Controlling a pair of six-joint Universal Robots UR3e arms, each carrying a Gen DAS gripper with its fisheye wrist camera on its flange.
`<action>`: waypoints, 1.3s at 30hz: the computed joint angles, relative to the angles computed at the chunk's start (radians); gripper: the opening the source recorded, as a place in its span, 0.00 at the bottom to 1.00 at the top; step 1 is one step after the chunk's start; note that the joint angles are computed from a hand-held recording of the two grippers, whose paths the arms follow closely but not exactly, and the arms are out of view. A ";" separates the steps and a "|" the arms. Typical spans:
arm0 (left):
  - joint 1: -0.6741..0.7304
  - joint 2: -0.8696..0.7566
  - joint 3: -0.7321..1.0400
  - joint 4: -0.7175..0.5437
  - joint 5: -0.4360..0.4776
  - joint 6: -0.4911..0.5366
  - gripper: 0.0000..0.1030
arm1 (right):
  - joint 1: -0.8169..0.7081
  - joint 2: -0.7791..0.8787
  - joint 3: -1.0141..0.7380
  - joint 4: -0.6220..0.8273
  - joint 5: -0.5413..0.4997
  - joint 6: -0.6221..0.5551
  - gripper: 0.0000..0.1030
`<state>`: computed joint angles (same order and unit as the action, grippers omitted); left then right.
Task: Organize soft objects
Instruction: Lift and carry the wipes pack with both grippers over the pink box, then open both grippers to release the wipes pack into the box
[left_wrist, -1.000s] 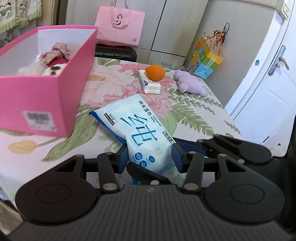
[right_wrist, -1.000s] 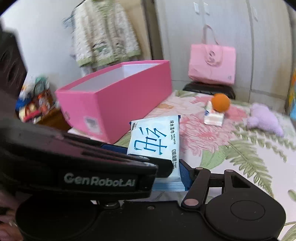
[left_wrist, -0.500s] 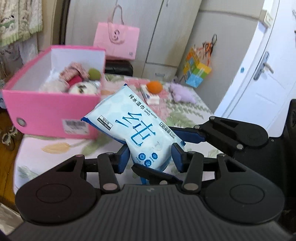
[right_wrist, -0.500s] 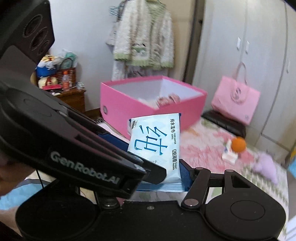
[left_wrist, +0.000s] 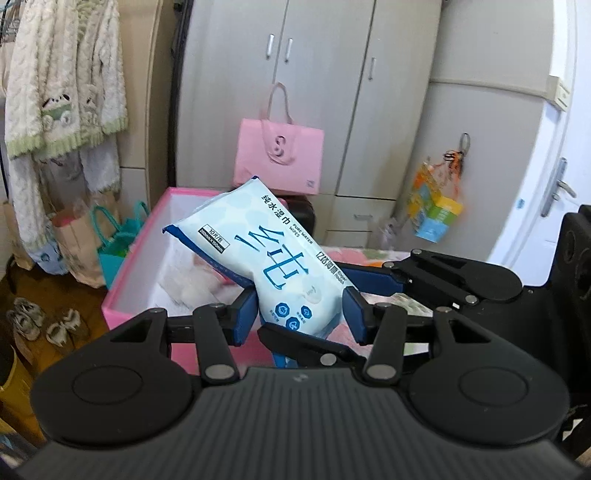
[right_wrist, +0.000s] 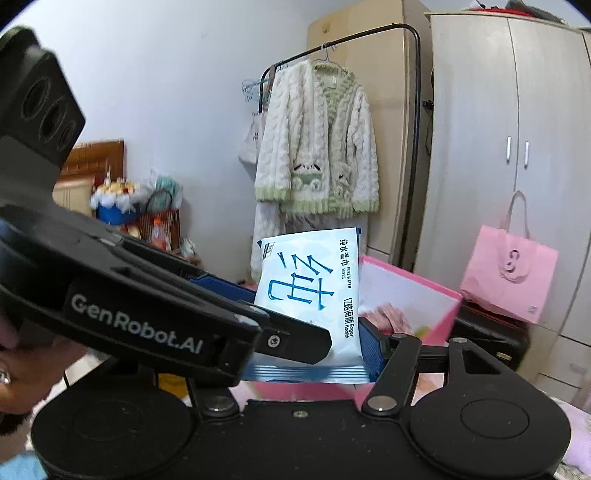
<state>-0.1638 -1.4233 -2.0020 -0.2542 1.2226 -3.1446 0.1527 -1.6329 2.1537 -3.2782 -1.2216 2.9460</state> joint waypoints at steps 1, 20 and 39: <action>0.007 -0.023 0.026 -0.006 -0.002 0.005 0.47 | 0.000 0.043 -0.029 -0.023 0.007 -0.002 0.66; 0.109 -0.497 0.334 0.044 -0.055 -0.159 0.46 | -0.049 0.525 -0.616 0.371 0.128 -0.001 0.67; 0.009 -0.289 0.134 0.198 0.149 -0.053 0.55 | -0.246 0.188 -0.360 0.566 0.331 -0.132 0.68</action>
